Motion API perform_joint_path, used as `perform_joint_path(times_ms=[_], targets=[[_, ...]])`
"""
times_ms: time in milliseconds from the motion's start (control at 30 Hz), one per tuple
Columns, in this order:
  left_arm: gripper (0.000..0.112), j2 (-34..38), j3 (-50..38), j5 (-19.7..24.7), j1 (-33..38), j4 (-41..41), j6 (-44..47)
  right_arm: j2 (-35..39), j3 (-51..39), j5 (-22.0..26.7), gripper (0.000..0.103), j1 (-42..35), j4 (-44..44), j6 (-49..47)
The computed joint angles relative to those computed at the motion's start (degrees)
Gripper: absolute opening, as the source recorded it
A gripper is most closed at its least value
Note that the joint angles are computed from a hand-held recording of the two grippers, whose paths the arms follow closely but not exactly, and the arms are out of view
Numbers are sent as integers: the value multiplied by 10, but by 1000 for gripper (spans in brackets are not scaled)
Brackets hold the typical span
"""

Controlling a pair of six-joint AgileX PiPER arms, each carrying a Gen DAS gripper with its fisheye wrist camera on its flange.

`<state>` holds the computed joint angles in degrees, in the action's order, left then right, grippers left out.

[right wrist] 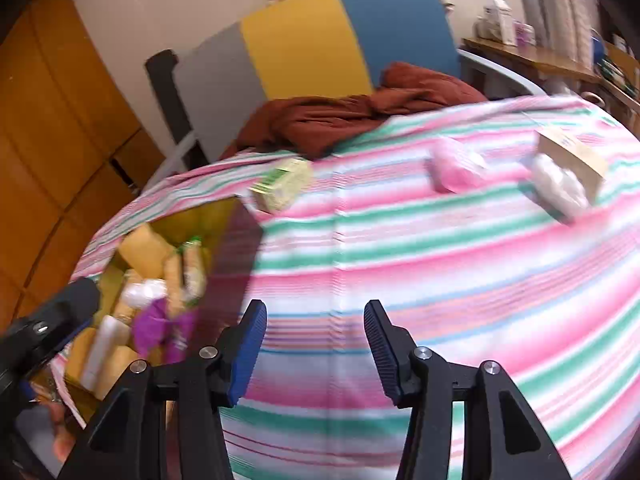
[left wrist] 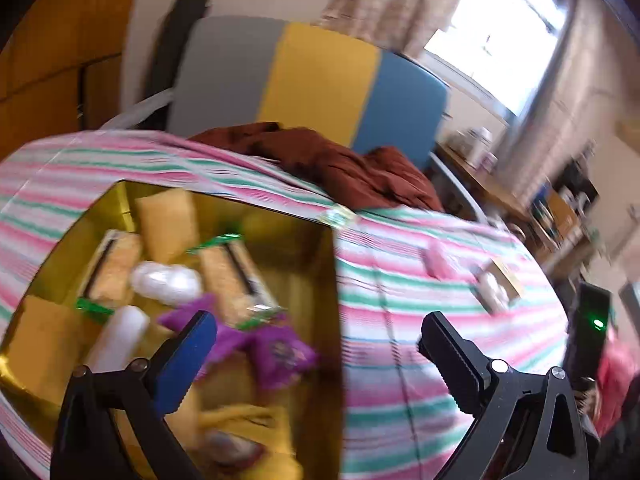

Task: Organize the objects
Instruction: 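Move both tools back toward the pink roller, plastic bundle and box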

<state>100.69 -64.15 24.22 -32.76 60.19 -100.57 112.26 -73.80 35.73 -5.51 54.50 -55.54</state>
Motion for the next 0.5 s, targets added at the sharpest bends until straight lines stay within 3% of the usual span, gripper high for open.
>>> perform_joint_path(times_ms=[167,500], targets=[[103,51,-74,-2,-41,-137,172,0,34,-24,51,-44,3,-40],[103,151,-188,36,-64,-297,328,25,48,-42,51,-145,56,-117]])
